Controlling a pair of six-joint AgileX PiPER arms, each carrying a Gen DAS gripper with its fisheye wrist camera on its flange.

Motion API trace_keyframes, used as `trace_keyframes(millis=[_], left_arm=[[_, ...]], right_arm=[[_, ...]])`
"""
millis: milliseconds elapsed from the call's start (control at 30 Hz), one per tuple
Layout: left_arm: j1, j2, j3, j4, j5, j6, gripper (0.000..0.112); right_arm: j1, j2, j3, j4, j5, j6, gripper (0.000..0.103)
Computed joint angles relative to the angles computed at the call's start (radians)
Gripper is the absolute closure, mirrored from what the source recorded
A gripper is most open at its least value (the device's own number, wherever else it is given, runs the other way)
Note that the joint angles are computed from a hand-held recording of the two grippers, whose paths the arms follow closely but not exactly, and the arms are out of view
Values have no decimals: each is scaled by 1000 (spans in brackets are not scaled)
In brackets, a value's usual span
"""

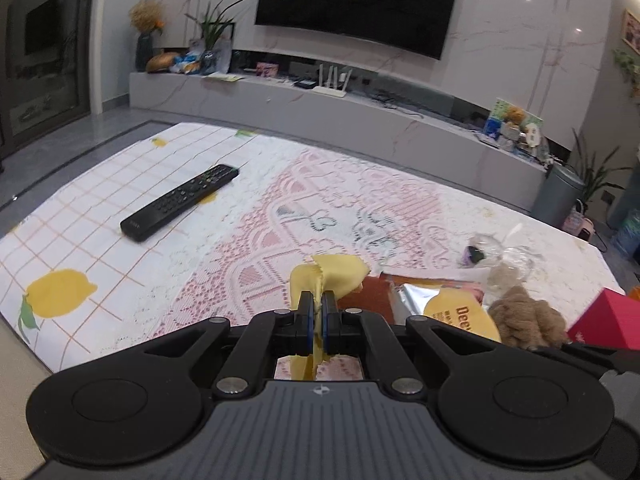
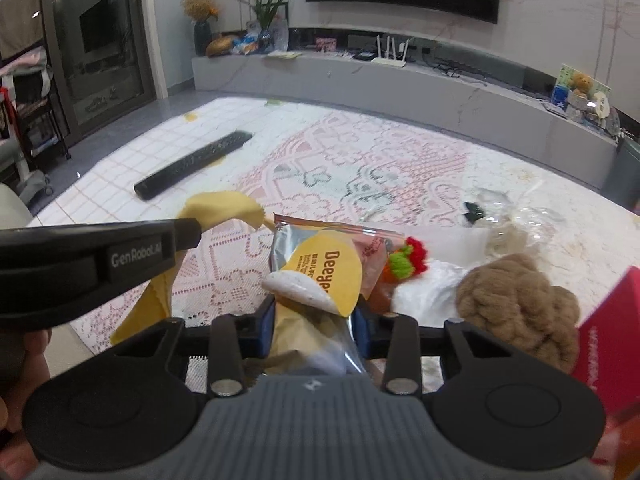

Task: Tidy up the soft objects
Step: 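Grasp the yellow cloth with the left gripper while the right grasps the Deeyeh snack bag, then carry the yellow cloth and snack bag over the orange-rimmed box with both grippers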

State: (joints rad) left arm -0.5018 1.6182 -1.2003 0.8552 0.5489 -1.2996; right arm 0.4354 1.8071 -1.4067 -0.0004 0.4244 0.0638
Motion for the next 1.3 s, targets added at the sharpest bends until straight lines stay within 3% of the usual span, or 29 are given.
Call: trace_keyframes(millis=[167,433,733,1033,1200,1300], left_arm=[[-55,-42,-22,-55,65,66,109],[-193,-84,-47,-14,160,56,109],[-353,-56,-140,34,225,70,109],[-453,114,-384,-1,190,201,109],[-467,258,-607,-158,144,425,109],[-468,390,-824,-311,185,608,109]], right_arm=[[-35,-128,103,54,-24,-43,65],[-117,-356,276,146,-54,-133,65],[-304,-599,429,368,-29,-362,65],[-693,-700,488,722,98,-765,65],[-895,-667,465,818,150,-906,65],[-991,-619,434,847,173,-966,65]])
